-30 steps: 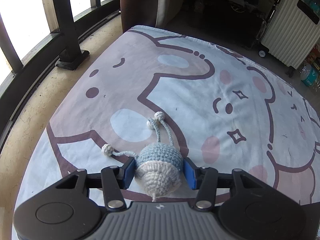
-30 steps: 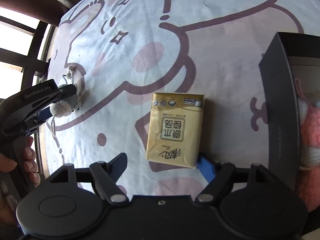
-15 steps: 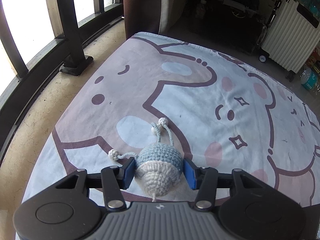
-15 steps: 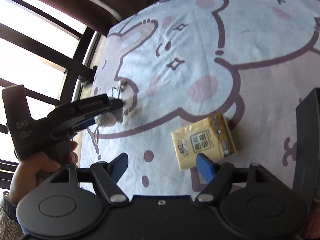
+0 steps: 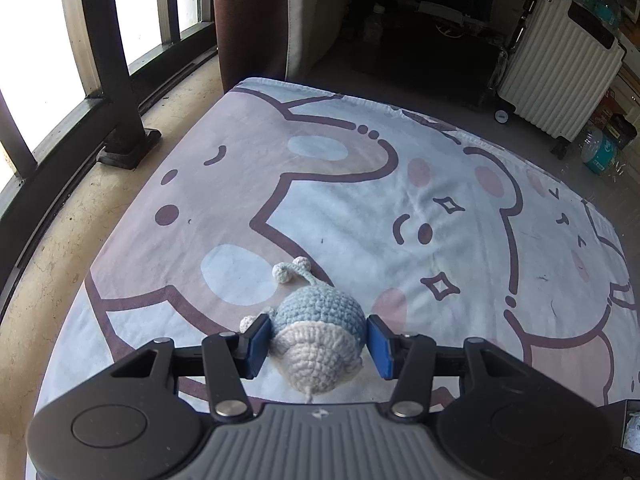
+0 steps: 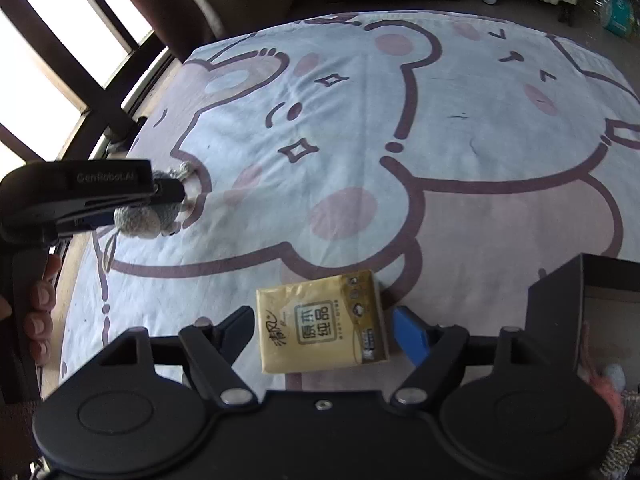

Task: Organize objects
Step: 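Lift the grey mouse with the left gripper while the right gripper lifts the tissue pack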

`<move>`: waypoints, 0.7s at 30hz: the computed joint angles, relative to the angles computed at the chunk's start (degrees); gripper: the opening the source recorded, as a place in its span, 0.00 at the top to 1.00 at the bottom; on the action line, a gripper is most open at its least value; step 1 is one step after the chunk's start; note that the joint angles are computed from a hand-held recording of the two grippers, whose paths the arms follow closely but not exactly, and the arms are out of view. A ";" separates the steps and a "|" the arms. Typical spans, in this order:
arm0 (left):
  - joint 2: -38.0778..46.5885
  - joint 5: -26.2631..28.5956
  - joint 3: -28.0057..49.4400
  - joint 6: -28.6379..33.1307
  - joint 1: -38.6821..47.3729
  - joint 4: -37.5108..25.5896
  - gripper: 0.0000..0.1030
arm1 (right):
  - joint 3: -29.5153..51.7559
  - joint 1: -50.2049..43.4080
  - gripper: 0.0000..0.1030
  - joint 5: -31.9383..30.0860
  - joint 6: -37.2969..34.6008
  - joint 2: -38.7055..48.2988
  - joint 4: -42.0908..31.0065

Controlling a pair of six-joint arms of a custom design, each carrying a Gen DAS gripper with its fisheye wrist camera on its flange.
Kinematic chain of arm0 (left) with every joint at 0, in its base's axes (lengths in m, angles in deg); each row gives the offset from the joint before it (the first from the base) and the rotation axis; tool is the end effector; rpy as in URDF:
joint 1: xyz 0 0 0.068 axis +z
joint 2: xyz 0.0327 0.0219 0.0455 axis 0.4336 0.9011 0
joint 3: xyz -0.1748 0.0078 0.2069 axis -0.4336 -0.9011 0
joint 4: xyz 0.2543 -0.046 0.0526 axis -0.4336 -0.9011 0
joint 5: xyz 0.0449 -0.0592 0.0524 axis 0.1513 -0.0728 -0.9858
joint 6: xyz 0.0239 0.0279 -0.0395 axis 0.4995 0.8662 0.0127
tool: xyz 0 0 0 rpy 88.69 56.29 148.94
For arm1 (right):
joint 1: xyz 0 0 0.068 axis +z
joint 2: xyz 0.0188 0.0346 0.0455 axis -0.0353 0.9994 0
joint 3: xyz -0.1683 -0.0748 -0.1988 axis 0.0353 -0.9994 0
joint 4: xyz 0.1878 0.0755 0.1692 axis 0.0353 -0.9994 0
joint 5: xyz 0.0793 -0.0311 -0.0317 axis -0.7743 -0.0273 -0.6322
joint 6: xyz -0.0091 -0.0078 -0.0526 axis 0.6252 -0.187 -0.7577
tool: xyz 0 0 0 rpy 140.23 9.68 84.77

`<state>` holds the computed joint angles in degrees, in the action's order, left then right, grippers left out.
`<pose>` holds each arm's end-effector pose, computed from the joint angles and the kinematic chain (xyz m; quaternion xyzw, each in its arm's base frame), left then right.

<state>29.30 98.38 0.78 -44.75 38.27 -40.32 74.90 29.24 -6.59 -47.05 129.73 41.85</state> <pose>0.2756 0.0535 0.2066 -0.0874 0.9546 -0.0806 0.2733 0.2348 0.1386 0.2157 0.1050 0.9672 0.0987 0.2093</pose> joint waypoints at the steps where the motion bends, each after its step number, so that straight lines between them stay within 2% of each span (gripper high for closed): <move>1: -0.08 -0.03 0.01 0.11 -0.01 -0.09 0.50 | 0.70 0.62 0.24 0.35 -0.52 1.01 -0.35; 6: -0.40 -0.46 0.14 0.58 -0.29 -0.91 0.50 | 3.71 2.63 0.24 2.53 -2.53 5.25 -2.63; 7: -0.53 -0.65 0.17 0.70 -0.41 -1.08 0.50 | 4.08 2.84 0.28 2.97 -2.94 5.68 -3.21; 10: -1.15 -0.73 0.24 0.74 -0.58 -1.55 0.50 | 4.13 2.45 0.29 2.80 -3.81 5.36 -3.67; 21: -7.67 0.95 1.00 -0.31 -4.15 -4.76 0.50 | 3.05 -0.66 0.30 6.72 0.38 -5.51 -6.24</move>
